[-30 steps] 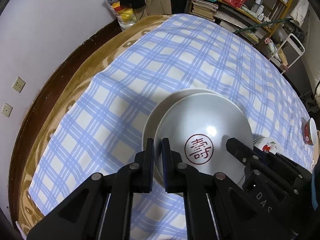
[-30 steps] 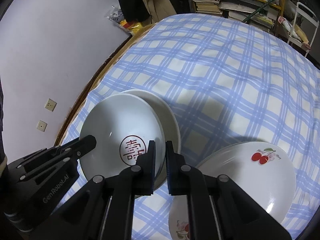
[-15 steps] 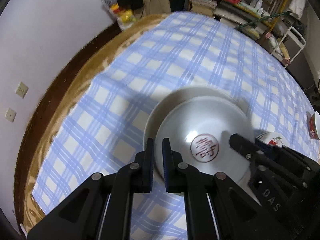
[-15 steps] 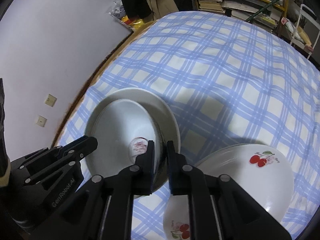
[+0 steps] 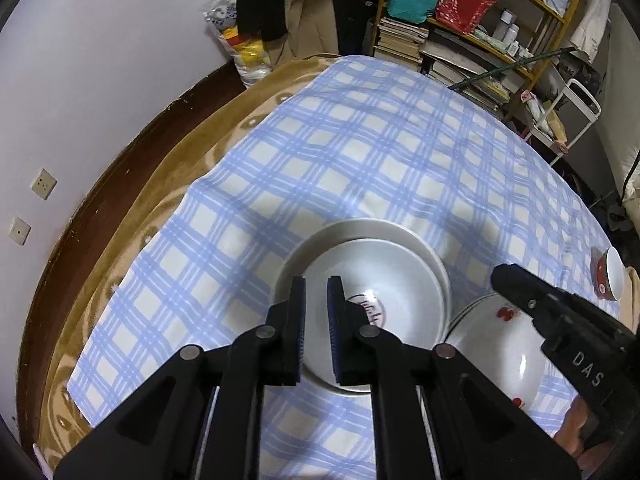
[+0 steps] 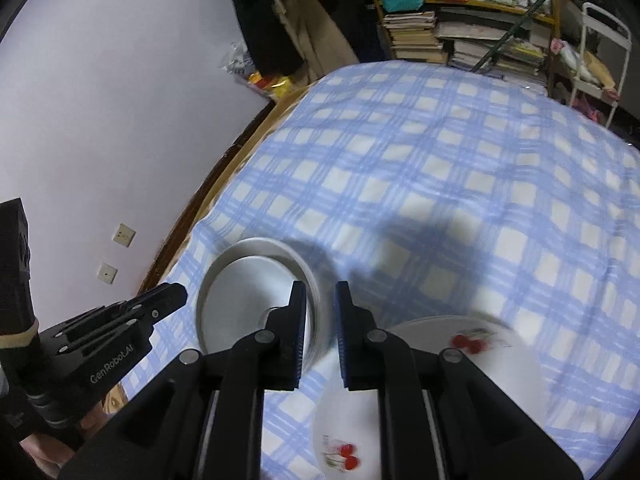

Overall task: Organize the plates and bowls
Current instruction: 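Open both grippers and move them toward the red-patterned bowl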

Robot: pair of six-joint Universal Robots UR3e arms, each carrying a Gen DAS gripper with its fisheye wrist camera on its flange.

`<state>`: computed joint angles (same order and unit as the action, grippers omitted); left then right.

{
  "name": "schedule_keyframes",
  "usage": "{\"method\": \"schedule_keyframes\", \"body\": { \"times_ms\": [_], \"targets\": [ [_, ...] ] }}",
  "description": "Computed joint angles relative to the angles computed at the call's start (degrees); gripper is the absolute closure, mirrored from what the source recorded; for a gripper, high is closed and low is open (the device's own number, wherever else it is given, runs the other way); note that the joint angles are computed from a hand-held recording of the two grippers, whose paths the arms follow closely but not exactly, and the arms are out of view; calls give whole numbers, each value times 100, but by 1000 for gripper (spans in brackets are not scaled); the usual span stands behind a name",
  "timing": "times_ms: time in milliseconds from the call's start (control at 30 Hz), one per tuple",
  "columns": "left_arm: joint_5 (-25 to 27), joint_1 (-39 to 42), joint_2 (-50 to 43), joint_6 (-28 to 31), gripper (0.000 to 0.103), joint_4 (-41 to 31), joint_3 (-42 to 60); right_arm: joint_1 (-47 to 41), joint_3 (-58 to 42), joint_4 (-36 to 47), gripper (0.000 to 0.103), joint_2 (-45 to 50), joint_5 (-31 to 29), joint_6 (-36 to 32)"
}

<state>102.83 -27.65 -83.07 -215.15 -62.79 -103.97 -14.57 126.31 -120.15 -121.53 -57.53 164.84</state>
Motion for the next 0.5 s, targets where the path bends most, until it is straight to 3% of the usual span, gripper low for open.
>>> {"method": "schedule_keyframes", "body": {
  "times_ms": [67, 267, 400, 500],
  "targets": [
    [116, -198, -288, -113, 90, -141, 366, -340, -84, 417, 84, -212, -20, -362],
    [251, -755, -1253, -321, 85, -408, 1596, -1725, -230, 1704, 55, -816, 167, -1688],
    [344, -1091, -2102, -371, 68, -775, 2685, -2939, -453, 2838, 31, -882, 459, -2653],
    [442, -1377, -2873, -382, 52, -1072, 3689, -3641, -483, 3130, 13, -836, 531, -3040]
  ]
}}
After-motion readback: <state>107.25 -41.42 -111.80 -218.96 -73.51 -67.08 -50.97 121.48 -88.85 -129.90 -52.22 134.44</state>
